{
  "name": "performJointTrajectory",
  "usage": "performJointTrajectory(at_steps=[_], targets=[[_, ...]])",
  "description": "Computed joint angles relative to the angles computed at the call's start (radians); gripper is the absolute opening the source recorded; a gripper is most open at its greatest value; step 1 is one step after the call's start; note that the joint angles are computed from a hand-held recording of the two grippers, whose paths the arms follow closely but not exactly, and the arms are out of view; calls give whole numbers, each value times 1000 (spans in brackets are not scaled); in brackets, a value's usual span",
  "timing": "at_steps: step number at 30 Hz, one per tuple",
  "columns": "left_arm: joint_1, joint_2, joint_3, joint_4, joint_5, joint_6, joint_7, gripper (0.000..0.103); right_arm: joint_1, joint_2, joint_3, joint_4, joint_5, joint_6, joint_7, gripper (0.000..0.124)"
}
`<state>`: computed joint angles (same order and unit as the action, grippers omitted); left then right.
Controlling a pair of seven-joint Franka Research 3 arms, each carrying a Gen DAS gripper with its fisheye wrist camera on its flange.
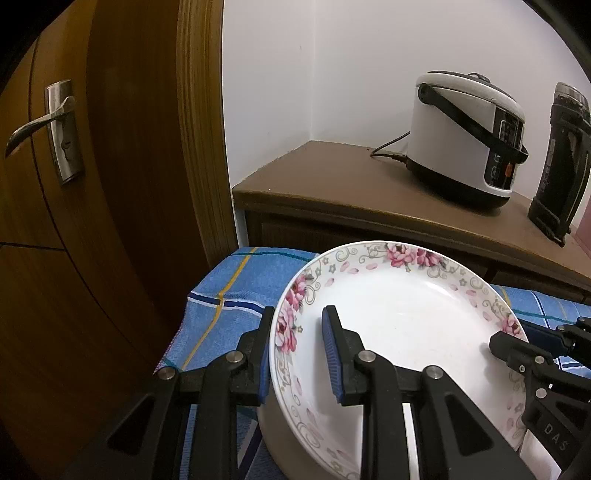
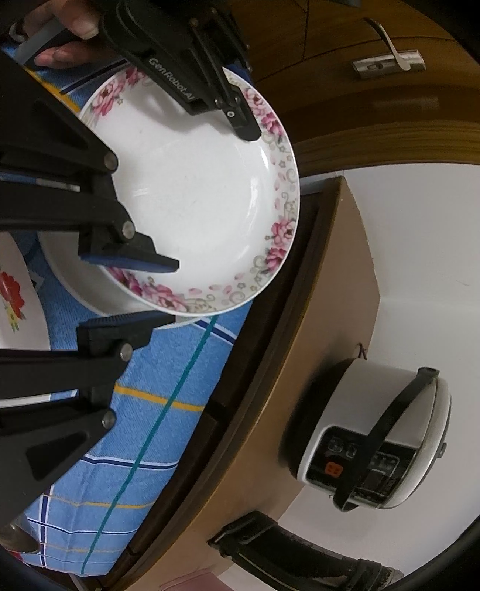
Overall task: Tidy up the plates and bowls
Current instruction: 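Carry the held bowl over the plain grey plate with the left tool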
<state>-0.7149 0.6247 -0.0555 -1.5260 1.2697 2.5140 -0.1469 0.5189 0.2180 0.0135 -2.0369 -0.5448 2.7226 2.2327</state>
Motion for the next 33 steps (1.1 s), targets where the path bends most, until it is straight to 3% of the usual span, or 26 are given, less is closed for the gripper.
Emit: performJointTrajectory(at_steps=[13,33], targets=[[4,14,0,11,-38,6,37,27,4,13,-3,14,3,-13,-15,21],[33,20,-6,-1,-136,96,132,27,17,38,-11,41,-20,-44,-8,21]])
